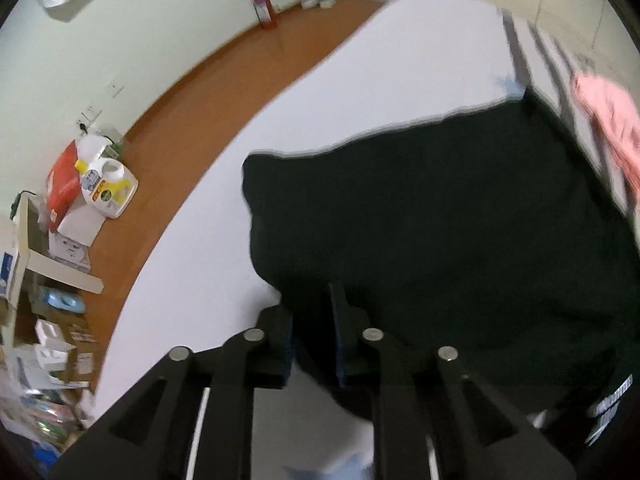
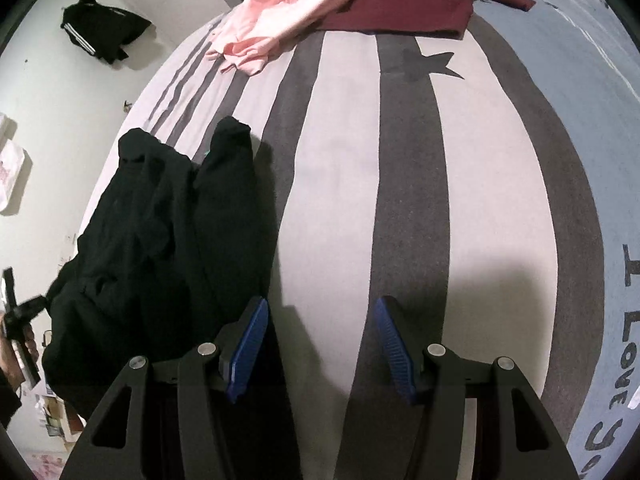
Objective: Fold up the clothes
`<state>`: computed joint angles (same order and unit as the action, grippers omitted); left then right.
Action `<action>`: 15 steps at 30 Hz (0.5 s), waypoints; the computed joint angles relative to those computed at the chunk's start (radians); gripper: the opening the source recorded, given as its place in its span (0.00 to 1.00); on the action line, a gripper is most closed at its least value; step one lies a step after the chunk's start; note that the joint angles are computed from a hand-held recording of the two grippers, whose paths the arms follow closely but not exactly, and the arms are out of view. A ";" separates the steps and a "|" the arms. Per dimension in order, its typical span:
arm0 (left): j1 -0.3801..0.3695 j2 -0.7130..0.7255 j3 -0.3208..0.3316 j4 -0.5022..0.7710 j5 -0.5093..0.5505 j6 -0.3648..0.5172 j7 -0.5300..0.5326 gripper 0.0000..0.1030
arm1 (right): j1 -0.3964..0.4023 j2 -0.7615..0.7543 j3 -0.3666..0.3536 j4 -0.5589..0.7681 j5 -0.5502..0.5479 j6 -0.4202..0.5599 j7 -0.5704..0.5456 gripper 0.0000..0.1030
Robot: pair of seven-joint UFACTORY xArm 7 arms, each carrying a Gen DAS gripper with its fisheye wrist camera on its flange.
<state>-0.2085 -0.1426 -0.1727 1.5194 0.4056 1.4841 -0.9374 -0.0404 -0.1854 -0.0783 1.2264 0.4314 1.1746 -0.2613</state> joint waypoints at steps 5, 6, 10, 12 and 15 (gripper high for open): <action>-0.058 0.108 -0.041 0.145 0.070 -0.062 -0.028 0.34 | 0.015 0.061 0.019 0.065 0.017 -0.034 -0.003 0.51; -0.074 0.139 -0.039 0.177 0.071 -0.086 -0.020 0.41 | 0.018 0.076 0.023 0.079 0.024 -0.041 -0.002 0.51; -0.111 0.181 -0.007 0.170 -0.023 -0.148 0.047 0.49 | 0.033 0.165 0.049 0.176 0.076 -0.078 0.000 0.51; -0.104 0.183 0.017 0.134 -0.067 -0.151 0.069 0.49 | 0.042 0.213 0.070 0.238 0.089 -0.083 -0.011 0.51; -0.108 0.153 0.021 0.071 -0.106 -0.116 0.015 0.49 | 0.054 0.260 0.096 0.299 0.076 -0.087 -0.020 0.51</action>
